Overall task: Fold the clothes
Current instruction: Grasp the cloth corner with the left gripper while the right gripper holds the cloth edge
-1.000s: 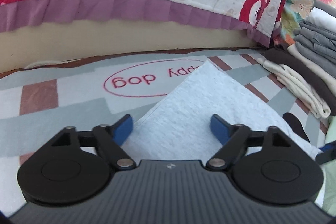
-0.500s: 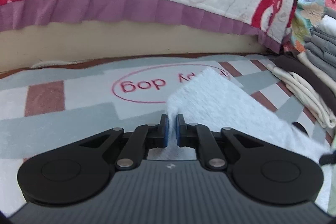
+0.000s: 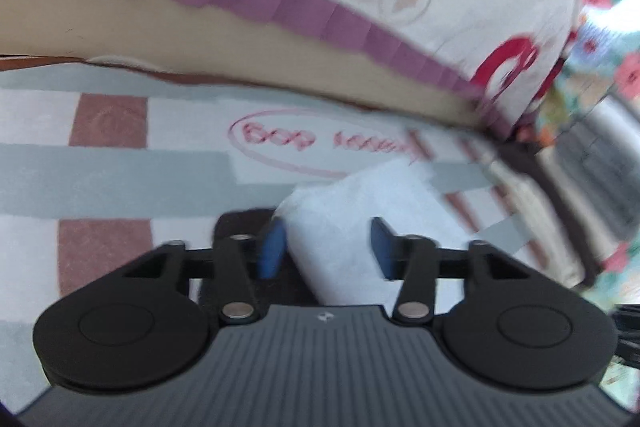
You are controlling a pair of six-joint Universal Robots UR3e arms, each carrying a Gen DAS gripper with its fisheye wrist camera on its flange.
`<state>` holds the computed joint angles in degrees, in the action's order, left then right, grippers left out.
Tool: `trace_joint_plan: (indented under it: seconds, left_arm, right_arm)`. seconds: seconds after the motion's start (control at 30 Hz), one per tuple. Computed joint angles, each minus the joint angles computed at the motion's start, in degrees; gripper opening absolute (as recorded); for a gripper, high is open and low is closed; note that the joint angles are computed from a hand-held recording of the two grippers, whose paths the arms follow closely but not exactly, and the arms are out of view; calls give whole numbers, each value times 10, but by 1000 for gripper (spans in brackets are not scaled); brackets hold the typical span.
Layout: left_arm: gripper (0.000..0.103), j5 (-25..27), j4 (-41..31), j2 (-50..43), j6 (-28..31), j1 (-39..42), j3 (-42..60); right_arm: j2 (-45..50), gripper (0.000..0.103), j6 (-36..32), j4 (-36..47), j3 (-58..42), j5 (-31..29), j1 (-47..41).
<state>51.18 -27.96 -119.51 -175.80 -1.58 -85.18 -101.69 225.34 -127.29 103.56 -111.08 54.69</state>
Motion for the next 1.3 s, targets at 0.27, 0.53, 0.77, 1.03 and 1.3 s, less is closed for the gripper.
trace_joint_plan:
  seconds: [0.27, 0.53, 0.77, 1.03, 1.3]
  left_arm:
    - [11, 9, 89, -16, 1, -19, -28]
    - [10, 38, 126, -12, 9, -32, -41]
    - [7, 57, 137, -23, -12, -36, -31]
    - [5, 43, 105, -59, -75, -19, 13]
    - [5, -12, 94, -76, -131, 14, 22]
  right_arm:
    - [18, 31, 51, -171, 99, 209, -43]
    - [77, 31, 107, -333, 154, 143, -2]
    - [124, 4, 72, -573, 222, 135, -4]
    - [63, 3, 49, -561, 261, 227, -40]
    - [34, 3, -5, -422, 246, 243, -30]
